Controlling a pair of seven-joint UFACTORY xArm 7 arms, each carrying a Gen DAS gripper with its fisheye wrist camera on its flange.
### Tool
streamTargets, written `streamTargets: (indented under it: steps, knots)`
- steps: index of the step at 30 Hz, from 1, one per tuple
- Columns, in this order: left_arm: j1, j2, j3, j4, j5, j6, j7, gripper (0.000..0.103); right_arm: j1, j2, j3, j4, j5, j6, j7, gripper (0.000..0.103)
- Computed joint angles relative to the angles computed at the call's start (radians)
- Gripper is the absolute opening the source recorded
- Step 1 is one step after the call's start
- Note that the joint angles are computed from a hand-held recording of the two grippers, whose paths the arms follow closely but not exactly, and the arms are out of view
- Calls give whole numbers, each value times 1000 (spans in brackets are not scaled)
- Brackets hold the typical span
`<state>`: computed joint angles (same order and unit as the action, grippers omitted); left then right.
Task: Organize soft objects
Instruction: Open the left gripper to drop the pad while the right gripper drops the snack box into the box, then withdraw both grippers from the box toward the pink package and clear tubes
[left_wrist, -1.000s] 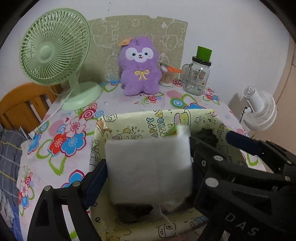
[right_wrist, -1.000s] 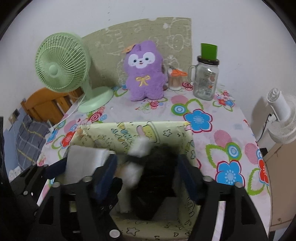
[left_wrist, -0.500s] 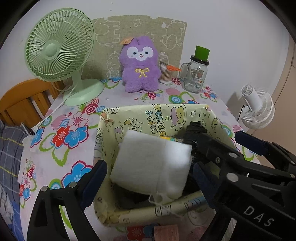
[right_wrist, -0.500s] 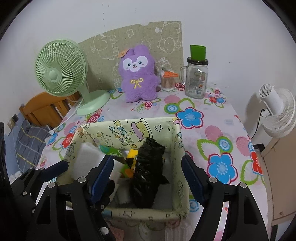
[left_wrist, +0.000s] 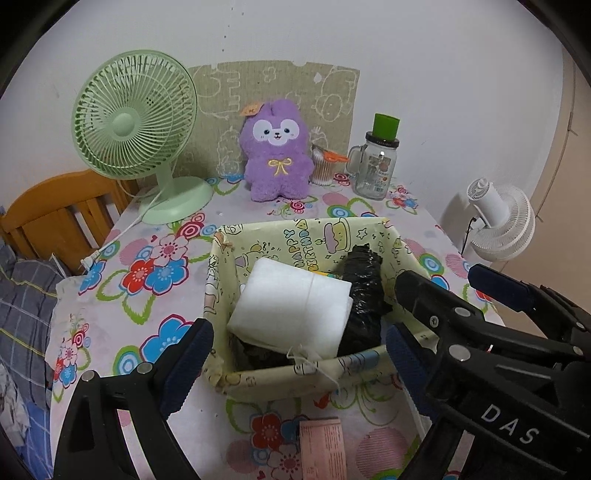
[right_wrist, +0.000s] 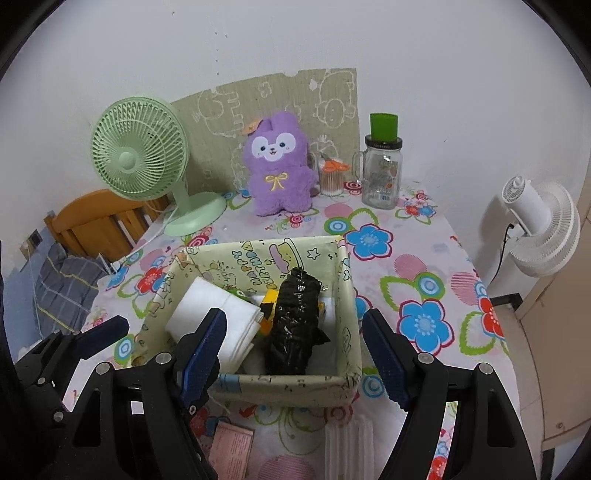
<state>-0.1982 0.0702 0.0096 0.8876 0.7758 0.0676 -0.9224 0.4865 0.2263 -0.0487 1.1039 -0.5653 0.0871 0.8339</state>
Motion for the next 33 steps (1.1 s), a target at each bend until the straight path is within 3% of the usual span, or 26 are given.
streamTargets:
  steps: [5,10,18,33]
  knots:
    - [12,-48,-8,-31,114,-3,-99,96,30,-46,-35,-41,-90,-14,87,79]
    - [54,-85,-51,-64,136,-10,-121,96,14,-86,-22,-67,-204,-7,190,79]
    - [126,-145,-120,-114,181,-29,-173,96,-45,-148,38,-109,-366,2,340,79]
    - [256,-220,-262,-191,207,-60,-221,96,-178,-227,172,-181,-528,12,494,79]
